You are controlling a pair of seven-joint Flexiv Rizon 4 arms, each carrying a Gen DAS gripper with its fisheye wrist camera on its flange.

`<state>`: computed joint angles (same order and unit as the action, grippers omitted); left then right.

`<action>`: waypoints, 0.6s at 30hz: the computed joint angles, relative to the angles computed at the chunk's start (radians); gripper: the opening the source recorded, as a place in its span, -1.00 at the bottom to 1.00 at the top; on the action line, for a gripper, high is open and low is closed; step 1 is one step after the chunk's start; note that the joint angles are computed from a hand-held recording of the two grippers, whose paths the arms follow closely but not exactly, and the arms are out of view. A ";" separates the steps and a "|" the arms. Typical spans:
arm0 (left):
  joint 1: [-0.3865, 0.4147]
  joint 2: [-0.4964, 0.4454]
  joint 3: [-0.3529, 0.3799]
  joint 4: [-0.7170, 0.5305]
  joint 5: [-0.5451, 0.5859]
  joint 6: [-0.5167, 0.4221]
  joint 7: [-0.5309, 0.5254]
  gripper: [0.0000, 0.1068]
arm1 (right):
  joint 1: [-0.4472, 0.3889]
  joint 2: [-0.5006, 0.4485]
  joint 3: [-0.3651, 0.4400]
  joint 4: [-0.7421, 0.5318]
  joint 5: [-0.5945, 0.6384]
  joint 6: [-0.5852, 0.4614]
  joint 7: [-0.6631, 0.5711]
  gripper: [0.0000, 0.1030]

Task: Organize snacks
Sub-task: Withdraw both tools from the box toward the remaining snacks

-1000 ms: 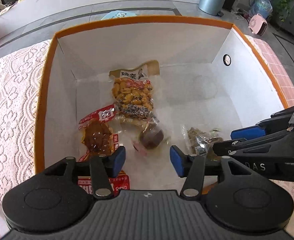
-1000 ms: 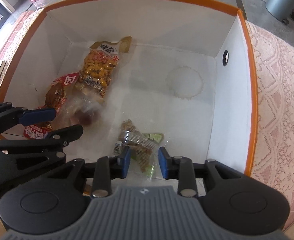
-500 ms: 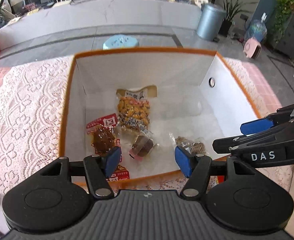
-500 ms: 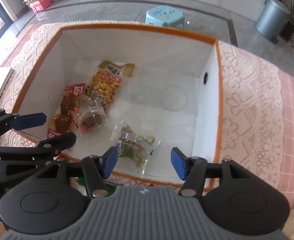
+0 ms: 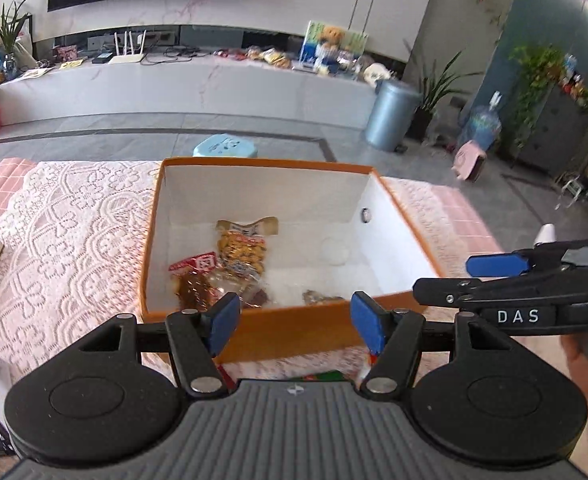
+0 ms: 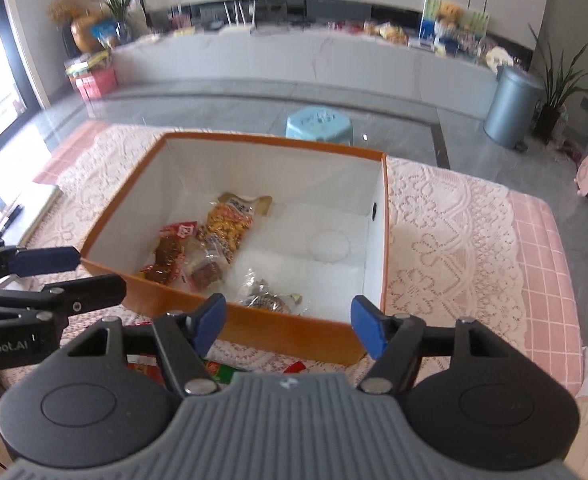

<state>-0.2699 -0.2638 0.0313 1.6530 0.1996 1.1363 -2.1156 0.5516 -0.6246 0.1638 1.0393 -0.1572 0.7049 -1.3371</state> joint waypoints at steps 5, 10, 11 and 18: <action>-0.006 0.046 -0.015 0.093 -0.015 0.085 -0.005 0.40 | -0.009 0.119 -0.002 0.223 -0.020 0.177 0.044 0.41; 0.013 0.077 -0.058 0.204 -0.133 0.145 0.057 0.40 | 0.012 0.215 -0.038 0.455 -0.147 0.376 0.158 0.41; 0.017 0.084 -0.066 0.228 -0.160 0.160 0.073 0.40 | 0.014 0.232 -0.042 0.497 -0.170 0.414 0.190 0.41; 0.000 0.110 -0.075 0.323 -0.202 0.228 0.084 0.40 | 0.051 0.322 -0.123 0.750 -0.417 0.617 0.516 0.42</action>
<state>-0.2702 -0.1542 -0.0435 1.9757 -0.0027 1.3643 -2.0318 0.6028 -0.3026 0.0408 1.7895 -0.5738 1.3219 -0.8209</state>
